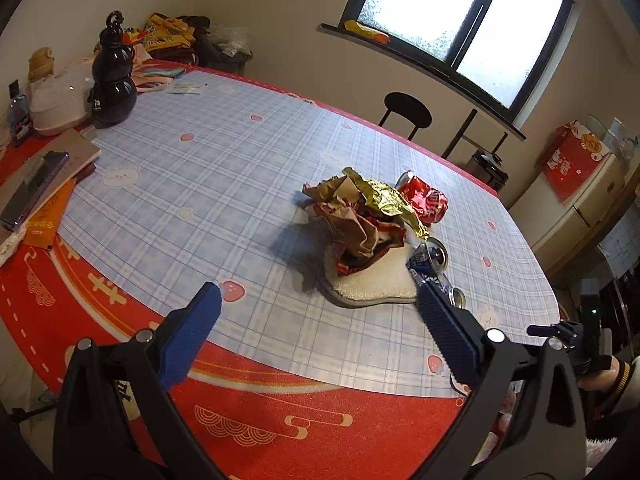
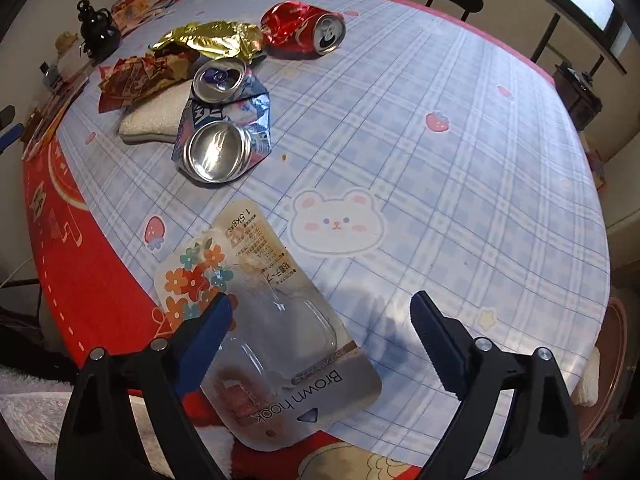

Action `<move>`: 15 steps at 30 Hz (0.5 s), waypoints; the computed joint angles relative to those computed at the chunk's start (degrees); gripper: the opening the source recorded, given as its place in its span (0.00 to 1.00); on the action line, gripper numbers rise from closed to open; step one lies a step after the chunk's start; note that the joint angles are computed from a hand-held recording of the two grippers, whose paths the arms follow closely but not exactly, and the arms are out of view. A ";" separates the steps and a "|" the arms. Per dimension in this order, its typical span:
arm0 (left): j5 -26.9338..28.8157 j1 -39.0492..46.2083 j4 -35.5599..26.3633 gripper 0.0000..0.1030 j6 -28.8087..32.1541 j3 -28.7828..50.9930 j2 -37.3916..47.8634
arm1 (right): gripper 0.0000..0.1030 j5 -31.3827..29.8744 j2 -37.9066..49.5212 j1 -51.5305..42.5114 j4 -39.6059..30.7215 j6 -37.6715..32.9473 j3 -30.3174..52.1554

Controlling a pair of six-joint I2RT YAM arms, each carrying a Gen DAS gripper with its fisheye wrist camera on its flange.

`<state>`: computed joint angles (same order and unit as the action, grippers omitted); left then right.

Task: Collect trash
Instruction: 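Grasp the clear flowered plastic pouch with the right gripper and lift it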

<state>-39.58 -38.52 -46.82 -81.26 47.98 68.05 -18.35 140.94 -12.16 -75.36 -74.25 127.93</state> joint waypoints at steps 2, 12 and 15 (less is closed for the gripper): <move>0.50 0.05 1.36 0.94 0.02 -0.86 -0.09 | 0.84 0.91 -0.07 0.82 -0.09 -1.18 -0.73; 3.06 0.55 6.64 0.94 1.12 -4.31 0.00 | 0.64 5.11 3.51 4.73 -5.30 -2.19 2.60; 3.33 0.22 6.69 0.94 0.88 -4.38 0.22 | 0.60 5.06 4.18 5.44 -6.78 -1.97 3.03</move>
<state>-36.25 -38.30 -40.13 -80.38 43.60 68.28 -13.29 145.11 -6.72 -82.14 -76.22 130.96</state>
